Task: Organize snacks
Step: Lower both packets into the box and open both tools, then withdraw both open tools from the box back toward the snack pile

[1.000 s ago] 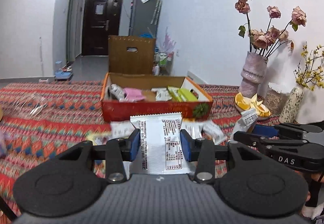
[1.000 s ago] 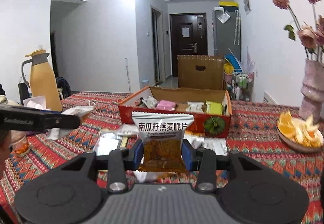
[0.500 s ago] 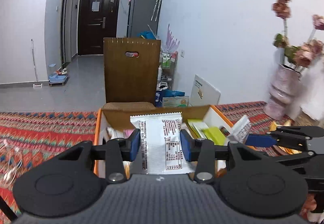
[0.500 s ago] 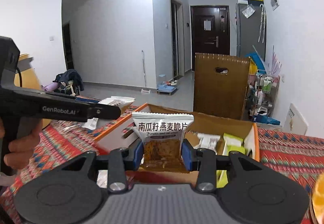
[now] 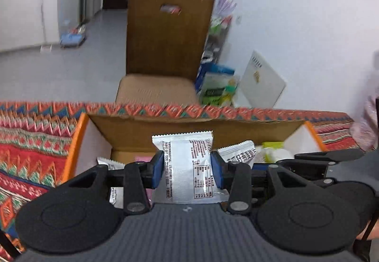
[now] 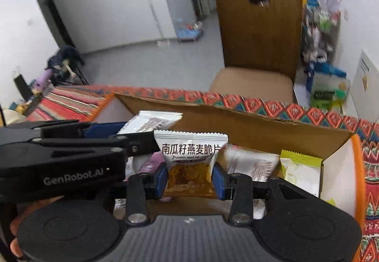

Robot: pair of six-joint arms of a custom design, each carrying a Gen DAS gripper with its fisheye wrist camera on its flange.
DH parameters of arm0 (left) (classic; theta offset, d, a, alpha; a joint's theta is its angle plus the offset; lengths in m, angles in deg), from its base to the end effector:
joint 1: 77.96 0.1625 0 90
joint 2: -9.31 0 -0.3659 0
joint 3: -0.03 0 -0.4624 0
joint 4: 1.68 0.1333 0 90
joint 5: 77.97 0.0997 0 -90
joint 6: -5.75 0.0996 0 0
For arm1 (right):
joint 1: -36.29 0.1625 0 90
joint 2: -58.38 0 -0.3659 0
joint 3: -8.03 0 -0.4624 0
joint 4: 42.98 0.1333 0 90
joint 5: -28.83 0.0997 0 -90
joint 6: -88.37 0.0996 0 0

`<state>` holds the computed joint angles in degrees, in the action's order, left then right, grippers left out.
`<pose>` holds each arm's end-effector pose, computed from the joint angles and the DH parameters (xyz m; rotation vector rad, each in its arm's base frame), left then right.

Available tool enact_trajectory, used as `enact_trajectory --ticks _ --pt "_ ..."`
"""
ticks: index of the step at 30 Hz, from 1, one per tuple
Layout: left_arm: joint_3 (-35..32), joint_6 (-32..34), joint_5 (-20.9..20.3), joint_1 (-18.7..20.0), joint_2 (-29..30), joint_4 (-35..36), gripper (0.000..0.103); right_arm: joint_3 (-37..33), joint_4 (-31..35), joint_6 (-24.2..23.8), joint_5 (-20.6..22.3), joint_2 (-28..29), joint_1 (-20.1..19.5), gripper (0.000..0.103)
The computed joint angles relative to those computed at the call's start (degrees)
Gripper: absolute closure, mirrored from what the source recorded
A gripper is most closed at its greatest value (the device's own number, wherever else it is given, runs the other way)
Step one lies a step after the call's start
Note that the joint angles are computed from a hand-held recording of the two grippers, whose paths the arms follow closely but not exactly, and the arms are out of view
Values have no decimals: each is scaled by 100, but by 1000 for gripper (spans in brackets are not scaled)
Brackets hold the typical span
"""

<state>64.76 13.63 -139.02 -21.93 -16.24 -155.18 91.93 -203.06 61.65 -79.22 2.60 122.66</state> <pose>-0.3050 -0.7776 -0.0102 0.8110 2.5348 -0.7127 0.0547 -0.7560 0.2434 0.3556 -2.5114 0.8317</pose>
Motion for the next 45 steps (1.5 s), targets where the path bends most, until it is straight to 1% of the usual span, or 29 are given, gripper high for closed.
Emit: enact_trajectory --ticks 1,3,4,5,6,8,9,14,16,18,20,21,24,25,26,27,29,31,33,35,37,40,42,44,45 --pt "-122 -75 10 37 80 94 60 -100 60 51 -92 96 3 60" --pt "-366 -416 38 87 221 389 47 -280 158 134 -203 258 -15 52" --pt "-428 -500 -21 114 238 497 46 -275 143 158 -236 268 -28 48" --pt "-372 -455 -85 135 192 479 45 -249 109 147 -264 270 -22 48" --pt "-290 -339 -117 137 144 383 41 -201 57 80 -304 250 2 48" --pt "-98 -135 8 90 16 172 38 -91 -74 -66 -375 169 62 43" --pt "-9 -53 63 65 -56 81 38 -65 -121 -133 -405 134 94 42" --pt "476 22 58 -95 -555 -68 35 351 -336 -336 -690 -339 323 37" --pt "663 70 123 -168 -734 -119 32 482 -370 -342 -816 -520 403 36" --pt "878 23 143 -259 -967 -53 25 629 -373 -328 -947 -738 466 35" --pt "1172 -7 200 -376 -1257 19 25 843 -441 -291 -1059 -988 547 29" --pt "1324 0 213 -431 -1409 30 25 961 -475 -274 -1108 -1108 592 28" --pt "1847 57 291 -655 -1926 -17 20 1405 -508 -227 -1281 -1566 797 27" --pt "2046 93 325 -738 -2119 -74 20 1551 -512 -219 -1348 -1739 888 25" --pt "2275 127 354 -823 -2332 -156 17 1666 -531 -231 -1394 -1868 956 23" --pt "2551 159 380 -924 -2587 -248 14 1834 -590 -264 -1445 -2041 1041 21" --pt "2997 162 441 -1095 -2988 -430 12 2172 -786 -335 -1529 -2354 1189 15" --pt "3512 146 488 -1295 -3476 -522 11 2601 -903 -338 -1591 -2778 1358 14" --pt "4026 137 504 -1504 -3966 -622 7 2980 -916 -309 -1588 -3166 1492 13" --pt "4591 121 474 -1716 -4495 -754 5 3417 -1022 -313 -1565 -3577 1619 8" --pt "5176 -1 517 -1946 -5069 -789 5 3907 -1099 -338 -1527 -4044 1736 7" --pt "5995 -247 563 -2293 -5917 -672 4 4638 -1044 -275 -1438 -4796 1927 7" --pt "6553 -412 720 -2583 -6494 -604 2 5082 -1025 -257 -1357 -5253 2005 7" --pt "7072 -531 963 -2866 -6974 -590 1 5565 -1148 -281 -1292 -5711 2052 0" --pt "7385 -619 1133 -3048 -7219 -620 1 5852 -1230 -308 -1264 -5983 2078 0"
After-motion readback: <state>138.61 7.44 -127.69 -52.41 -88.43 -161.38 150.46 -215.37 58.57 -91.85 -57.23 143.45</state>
